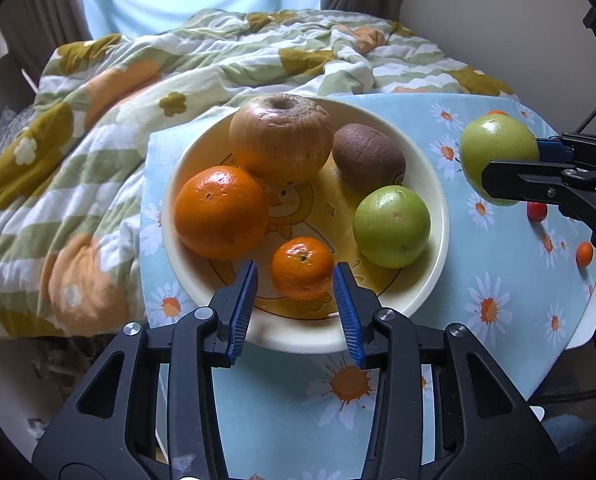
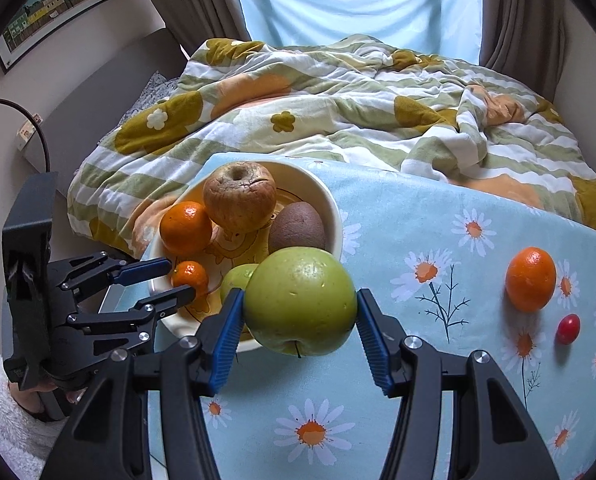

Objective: Organize fruits
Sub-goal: 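Lower the mandarin into the bowl and open the left tool while the right tool carries the apple, then lower the green apple into the bowl and open the right tool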

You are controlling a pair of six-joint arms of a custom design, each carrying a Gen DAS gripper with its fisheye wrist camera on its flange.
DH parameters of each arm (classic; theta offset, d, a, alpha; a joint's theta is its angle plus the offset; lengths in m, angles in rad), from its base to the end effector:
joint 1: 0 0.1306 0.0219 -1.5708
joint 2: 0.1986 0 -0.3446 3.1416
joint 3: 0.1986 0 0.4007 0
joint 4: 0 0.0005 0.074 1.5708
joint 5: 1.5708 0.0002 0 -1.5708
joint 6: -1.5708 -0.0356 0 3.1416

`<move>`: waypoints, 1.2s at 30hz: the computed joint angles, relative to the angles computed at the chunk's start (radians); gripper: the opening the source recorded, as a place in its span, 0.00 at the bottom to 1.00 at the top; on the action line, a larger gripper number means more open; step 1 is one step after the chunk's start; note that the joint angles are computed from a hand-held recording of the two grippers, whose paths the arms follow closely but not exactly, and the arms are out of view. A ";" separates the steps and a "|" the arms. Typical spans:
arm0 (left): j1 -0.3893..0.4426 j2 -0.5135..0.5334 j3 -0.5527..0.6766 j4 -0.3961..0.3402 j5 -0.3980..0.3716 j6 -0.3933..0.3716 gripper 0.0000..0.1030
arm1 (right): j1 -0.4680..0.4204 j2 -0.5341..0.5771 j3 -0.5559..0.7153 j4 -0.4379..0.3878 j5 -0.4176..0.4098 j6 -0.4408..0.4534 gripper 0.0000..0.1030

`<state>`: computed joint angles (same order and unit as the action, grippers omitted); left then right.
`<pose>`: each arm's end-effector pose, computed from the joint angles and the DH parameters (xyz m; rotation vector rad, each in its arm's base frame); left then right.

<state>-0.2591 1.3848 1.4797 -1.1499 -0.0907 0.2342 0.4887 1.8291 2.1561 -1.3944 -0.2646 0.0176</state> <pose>0.4637 -0.1201 0.4178 0.0013 2.6196 -0.0534 0.5305 0.2920 0.4735 -0.7569 2.5610 0.5055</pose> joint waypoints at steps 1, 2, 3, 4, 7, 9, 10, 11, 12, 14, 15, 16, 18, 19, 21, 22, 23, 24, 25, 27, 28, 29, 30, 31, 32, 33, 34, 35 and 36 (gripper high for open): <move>0.000 0.000 0.000 0.001 0.000 0.001 0.73 | -0.002 0.003 0.005 -0.004 -0.002 0.002 0.50; -0.003 -0.003 -0.001 0.000 0.000 0.005 1.00 | -0.003 0.002 0.005 -0.003 -0.002 0.002 0.50; -0.007 -0.015 -0.010 0.014 0.001 0.008 1.00 | -0.003 0.002 0.004 -0.002 -0.003 0.003 0.50; -0.009 -0.023 -0.013 0.019 0.003 0.012 1.00 | -0.005 0.004 0.008 -0.003 -0.006 0.008 0.50; -0.023 -0.023 -0.003 -0.002 -0.018 0.027 1.00 | -0.009 0.021 0.037 -0.018 -0.014 0.028 0.50; -0.027 -0.029 -0.002 -0.008 -0.022 0.039 1.00 | -0.010 0.039 0.070 -0.036 -0.023 0.046 0.50; -0.029 -0.032 0.000 -0.014 -0.027 0.048 1.00 | -0.009 0.048 0.086 -0.044 -0.027 0.054 0.50; -0.031 -0.035 0.000 -0.017 -0.030 0.056 1.00 | -0.006 0.056 0.102 -0.050 -0.030 0.061 0.50; -0.033 -0.041 -0.001 -0.018 -0.032 0.062 1.00 | -0.004 0.065 0.118 -0.056 -0.036 0.069 0.50; -0.035 -0.047 0.001 -0.027 -0.036 0.073 1.00 | 0.001 0.086 0.155 -0.068 -0.048 0.081 0.50; -0.036 -0.051 0.001 -0.030 -0.040 0.075 1.00 | 0.005 0.096 0.172 -0.073 -0.055 0.087 0.50; -0.037 -0.056 -0.001 -0.033 -0.042 0.077 1.00 | 0.008 0.106 0.188 -0.079 -0.062 0.094 0.50; -0.036 -0.064 -0.005 -0.037 -0.037 0.079 1.00 | 0.017 0.132 0.227 -0.096 -0.072 0.106 0.50; -0.036 -0.068 -0.008 -0.041 -0.039 0.081 1.00 | 0.022 0.147 0.247 -0.106 -0.077 0.112 0.50; -0.037 -0.075 -0.014 -0.052 -0.048 0.087 1.00 | 0.032 0.176 0.286 -0.125 -0.087 0.121 0.50; -0.035 -0.080 -0.020 -0.055 -0.050 0.093 1.00 | 0.037 0.189 0.303 -0.132 -0.093 0.126 0.50; -0.032 -0.083 -0.025 -0.058 -0.044 0.098 1.00 | 0.044 0.201 0.317 -0.138 -0.096 0.129 0.50; -0.027 -0.088 -0.032 -0.060 -0.034 0.103 1.00 | 0.048 0.213 0.332 -0.146 -0.100 0.135 0.50; -0.023 -0.092 -0.039 -0.061 -0.030 0.110 1.00 | 0.054 0.228 0.351 -0.156 -0.102 0.138 0.50; -0.019 -0.100 -0.050 -0.065 -0.029 0.125 1.00 | 0.067 0.255 0.384 -0.171 -0.105 0.142 0.50; -0.017 -0.105 -0.056 -0.066 -0.030 0.130 1.00 | 0.073 0.267 0.401 -0.179 -0.105 0.145 0.50; -0.016 -0.109 -0.061 -0.066 -0.031 0.135 1.00 | 0.077 0.280 0.418 -0.186 -0.105 0.147 0.50; -0.014 -0.114 -0.066 -0.066 -0.034 0.139 1.00 | 0.082 0.295 0.439 -0.198 -0.103 0.148 0.50; -0.012 -0.115 -0.067 -0.068 -0.039 0.145 1.00 | 0.087 0.313 0.465 -0.212 -0.097 0.150 0.50; -0.008 -0.117 -0.071 -0.069 -0.038 0.148 1.00 | 0.092 0.326 0.484 -0.221 -0.085 0.154 0.50; -0.003 -0.121 -0.077 -0.068 -0.031 0.149 1.00 | 0.097 0.330 0.487 -0.220 -0.069 0.156 0.50; 0.003 -0.125 -0.082 -0.067 -0.028 0.151 1.00 | 0.100 0.335 0.490 -0.219 -0.064 0.155 0.50; 0.006 -0.126 -0.085 -0.068 -0.029 0.154 1.00 | 0.100 0.345 0.502 -0.227 -0.073 0.155 0.50; 0.009 -0.129 -0.089 -0.067 -0.027 0.154 1.00 | 0.100 0.351 0.510 -0.231 -0.083 0.150 0.50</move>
